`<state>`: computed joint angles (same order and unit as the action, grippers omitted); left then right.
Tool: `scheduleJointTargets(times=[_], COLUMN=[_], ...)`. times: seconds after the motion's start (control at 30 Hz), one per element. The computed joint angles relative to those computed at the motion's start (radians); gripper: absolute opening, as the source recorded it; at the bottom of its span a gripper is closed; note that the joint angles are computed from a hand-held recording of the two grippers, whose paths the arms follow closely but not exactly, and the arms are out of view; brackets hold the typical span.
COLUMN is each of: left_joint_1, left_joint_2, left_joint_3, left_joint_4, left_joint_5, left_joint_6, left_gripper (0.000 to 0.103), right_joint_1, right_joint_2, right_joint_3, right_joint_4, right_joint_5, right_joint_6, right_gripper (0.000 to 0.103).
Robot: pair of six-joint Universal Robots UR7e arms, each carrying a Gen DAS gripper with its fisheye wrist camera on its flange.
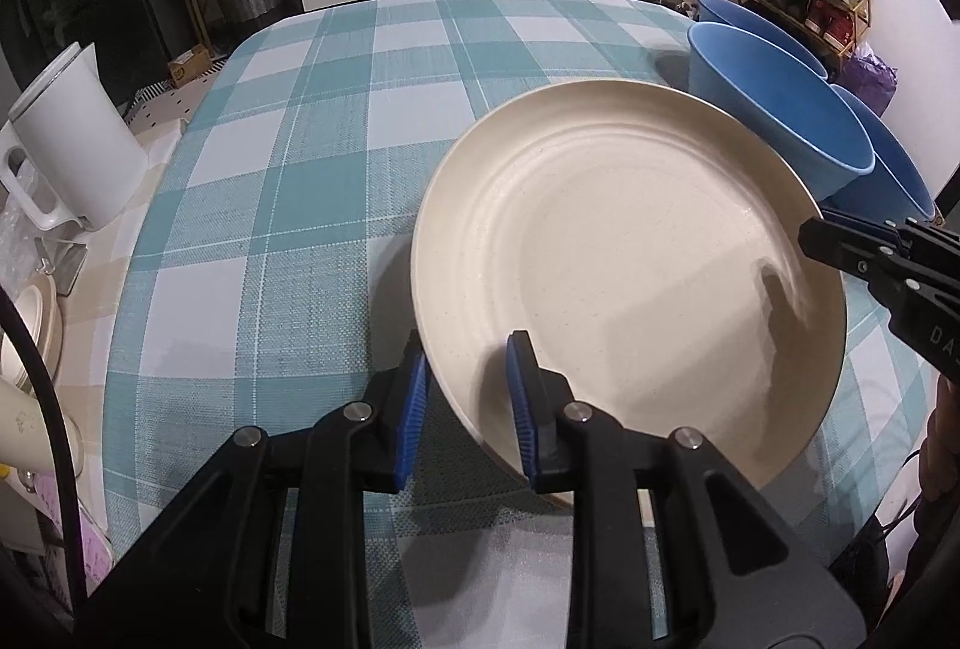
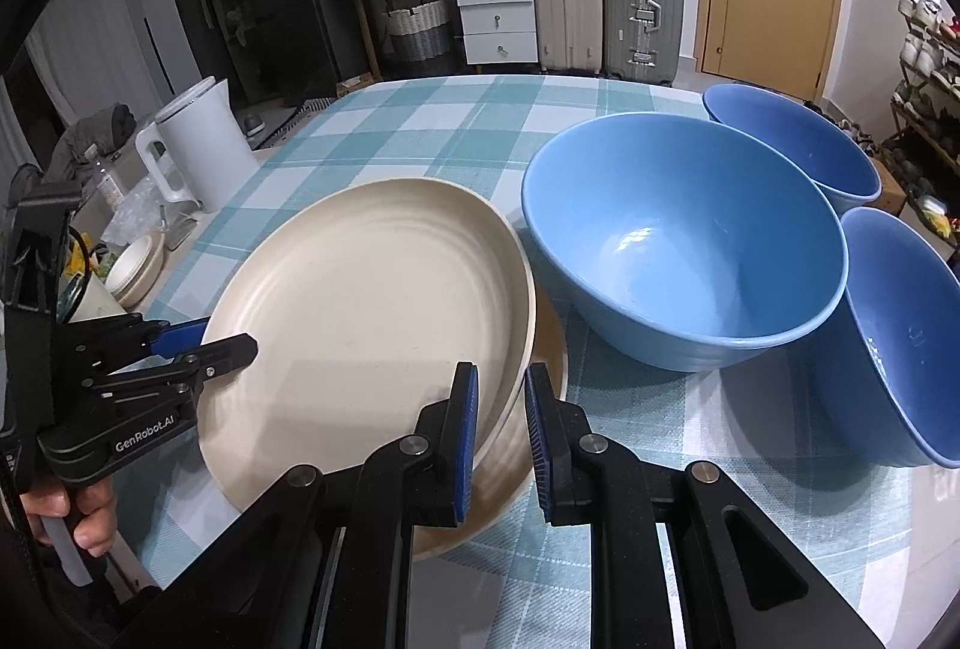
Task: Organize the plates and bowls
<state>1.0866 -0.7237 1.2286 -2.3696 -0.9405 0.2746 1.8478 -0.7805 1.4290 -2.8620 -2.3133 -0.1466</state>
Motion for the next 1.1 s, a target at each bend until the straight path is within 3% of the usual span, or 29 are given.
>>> scheduleJointTargets(times=[0.73,1.1], left_joint_1=[-0.026,-0.029], left_joint_2=[0.012,0.009], left_joint_3=[0.062,0.078], left_joint_4=[-0.097,-0.106], left_joint_5=[0.093,0.094], left_joint_6=[0.092,0.115], left_gripper=[0.025,0.034], right_joint_1=[-0.002,0.002], right_joint_2=[0.031,0.046], right_joint_3=[-0.004,-0.013], right_joint_4=[-0.013,-0.020], right_joint_5=[-0.090,-0.122], right_joint_6=[-0.036,-0.058], right_gripper=[0.018,0.018])
